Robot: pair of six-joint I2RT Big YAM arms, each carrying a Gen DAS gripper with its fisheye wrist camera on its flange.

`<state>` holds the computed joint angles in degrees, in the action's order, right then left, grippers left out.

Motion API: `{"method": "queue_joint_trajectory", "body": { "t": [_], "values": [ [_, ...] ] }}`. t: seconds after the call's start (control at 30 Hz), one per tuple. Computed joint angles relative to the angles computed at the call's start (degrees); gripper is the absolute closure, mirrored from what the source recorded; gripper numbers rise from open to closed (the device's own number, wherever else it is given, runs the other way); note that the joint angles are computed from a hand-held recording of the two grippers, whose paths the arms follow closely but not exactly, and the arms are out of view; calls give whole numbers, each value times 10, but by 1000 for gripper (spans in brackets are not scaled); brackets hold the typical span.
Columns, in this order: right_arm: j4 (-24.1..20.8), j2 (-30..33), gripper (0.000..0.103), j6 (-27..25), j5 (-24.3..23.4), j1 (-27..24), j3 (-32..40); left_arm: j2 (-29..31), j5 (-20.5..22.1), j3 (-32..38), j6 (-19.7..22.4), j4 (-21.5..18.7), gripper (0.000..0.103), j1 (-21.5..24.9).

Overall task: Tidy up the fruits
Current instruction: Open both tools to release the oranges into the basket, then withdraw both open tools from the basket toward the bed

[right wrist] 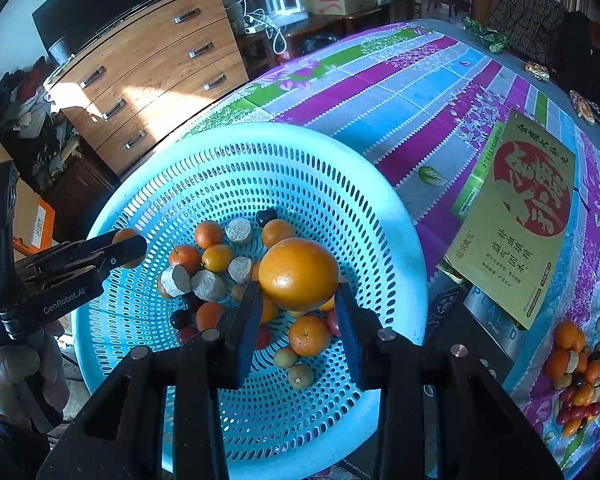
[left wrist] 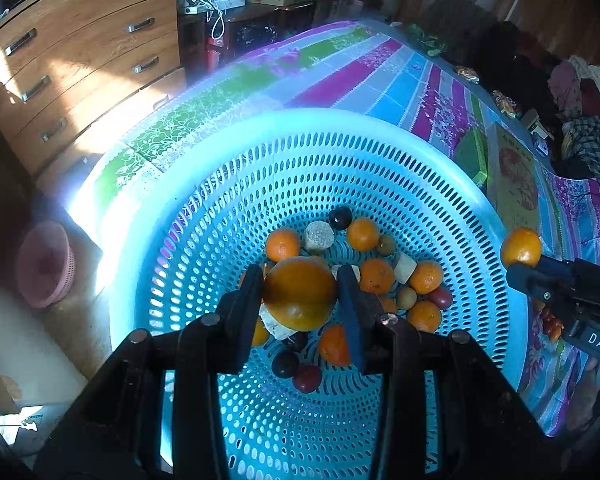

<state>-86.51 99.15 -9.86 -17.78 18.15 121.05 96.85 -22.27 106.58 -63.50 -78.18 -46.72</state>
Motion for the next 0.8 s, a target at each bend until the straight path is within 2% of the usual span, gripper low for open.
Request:
{"method": "queue_joint_trajectory", "body": {
  "t": [0.1,0.17,0.2,0.23,0.27,0.5,0.8],
  "values": [
    [1,1,61,1,0,0,1,3,8,-1,4,3,64,0],
    [7,-2,61,0,6,0,-3,1,11,-8,3,12,54,0],
    [12,-3,56,0,10,1,-5,-5,9,-17,2,24,32,0],
    [18,-5,43,1,15,0,-6,-10,8,-25,3,38,15,0],
    [28,-8,40,1,22,0,-11,-12,9,-27,4,42,11,0],
    [36,-13,38,-3,22,-2,-14,-11,-12,-17,-13,18,11,1],
    [41,-29,38,-1,10,-13,-26,10,-26,24,-11,-3,11,-11]
  ]
}}
